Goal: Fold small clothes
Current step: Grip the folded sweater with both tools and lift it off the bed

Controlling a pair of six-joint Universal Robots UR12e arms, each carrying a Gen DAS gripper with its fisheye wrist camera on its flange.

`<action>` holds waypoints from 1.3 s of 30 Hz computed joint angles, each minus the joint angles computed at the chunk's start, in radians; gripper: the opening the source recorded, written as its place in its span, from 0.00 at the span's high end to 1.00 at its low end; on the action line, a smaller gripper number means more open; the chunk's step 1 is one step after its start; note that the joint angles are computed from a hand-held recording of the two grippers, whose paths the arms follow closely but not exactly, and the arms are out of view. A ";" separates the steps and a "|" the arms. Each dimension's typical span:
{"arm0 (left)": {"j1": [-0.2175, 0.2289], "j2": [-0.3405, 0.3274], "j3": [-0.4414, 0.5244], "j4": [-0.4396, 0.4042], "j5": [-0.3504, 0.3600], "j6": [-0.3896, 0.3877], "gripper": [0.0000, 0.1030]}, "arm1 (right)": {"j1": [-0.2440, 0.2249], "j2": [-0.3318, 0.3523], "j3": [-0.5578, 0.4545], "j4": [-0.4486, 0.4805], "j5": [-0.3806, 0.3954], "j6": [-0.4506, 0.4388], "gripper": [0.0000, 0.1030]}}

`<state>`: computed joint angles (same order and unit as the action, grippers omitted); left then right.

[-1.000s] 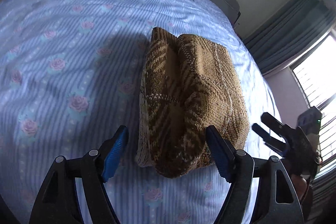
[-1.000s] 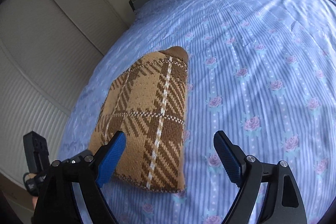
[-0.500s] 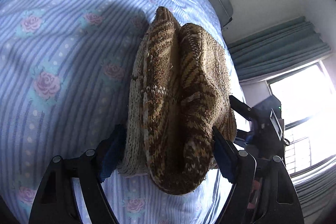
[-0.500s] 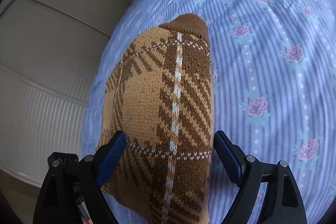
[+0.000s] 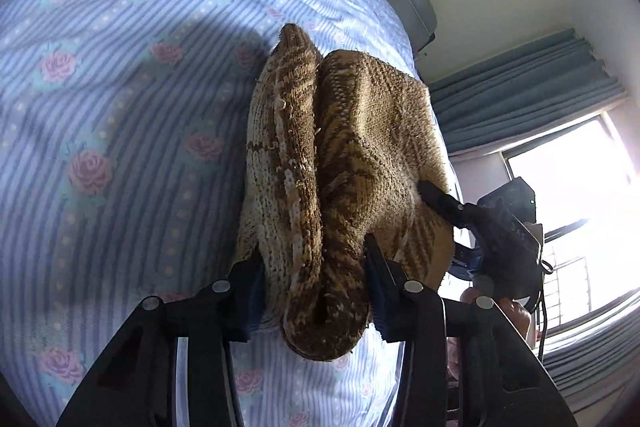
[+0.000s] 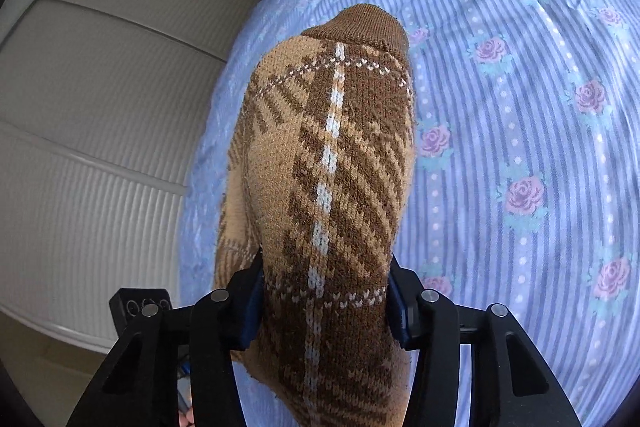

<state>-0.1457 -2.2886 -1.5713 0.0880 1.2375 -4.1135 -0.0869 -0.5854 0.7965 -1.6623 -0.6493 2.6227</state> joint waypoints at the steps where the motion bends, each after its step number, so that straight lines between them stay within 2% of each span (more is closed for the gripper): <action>1: -0.001 0.003 0.000 -0.004 0.001 0.001 0.61 | -0.002 -0.007 0.010 -0.004 0.012 -0.004 0.52; 10: 0.002 0.050 -0.039 0.019 -0.001 0.016 0.62 | -0.007 -0.063 0.070 -0.016 0.076 -0.019 0.53; 15: 0.014 0.092 -0.095 0.071 0.012 0.007 0.62 | 0.010 -0.105 0.113 -0.040 0.098 -0.025 0.53; 21: 0.045 0.173 -0.192 0.130 0.058 0.013 0.62 | 0.058 -0.142 0.134 -0.053 0.123 -0.040 0.53; 24: 0.080 0.230 -0.258 0.152 0.079 0.025 0.62 | 0.087 -0.172 0.170 -0.064 0.147 -0.053 0.53; 27: 0.124 0.285 -0.312 0.152 0.098 0.043 0.62 | 0.135 -0.180 0.176 -0.097 0.172 -0.025 0.53; 32: 0.224 0.391 -0.418 0.132 0.133 0.127 0.62 | 0.229 -0.173 0.187 -0.234 0.235 0.108 0.53; 36: 0.314 0.446 -0.475 0.115 0.136 0.189 0.62 | 0.299 -0.145 0.189 -0.410 0.269 0.268 0.53; 39: 0.379 0.460 -0.504 0.111 0.124 0.224 0.63 | 0.346 -0.115 0.186 -0.577 0.266 0.427 0.53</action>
<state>0.2332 -1.8286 -2.0754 0.1991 1.3617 -3.8896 0.2587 -0.7008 0.9822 -2.2389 -0.3836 3.0492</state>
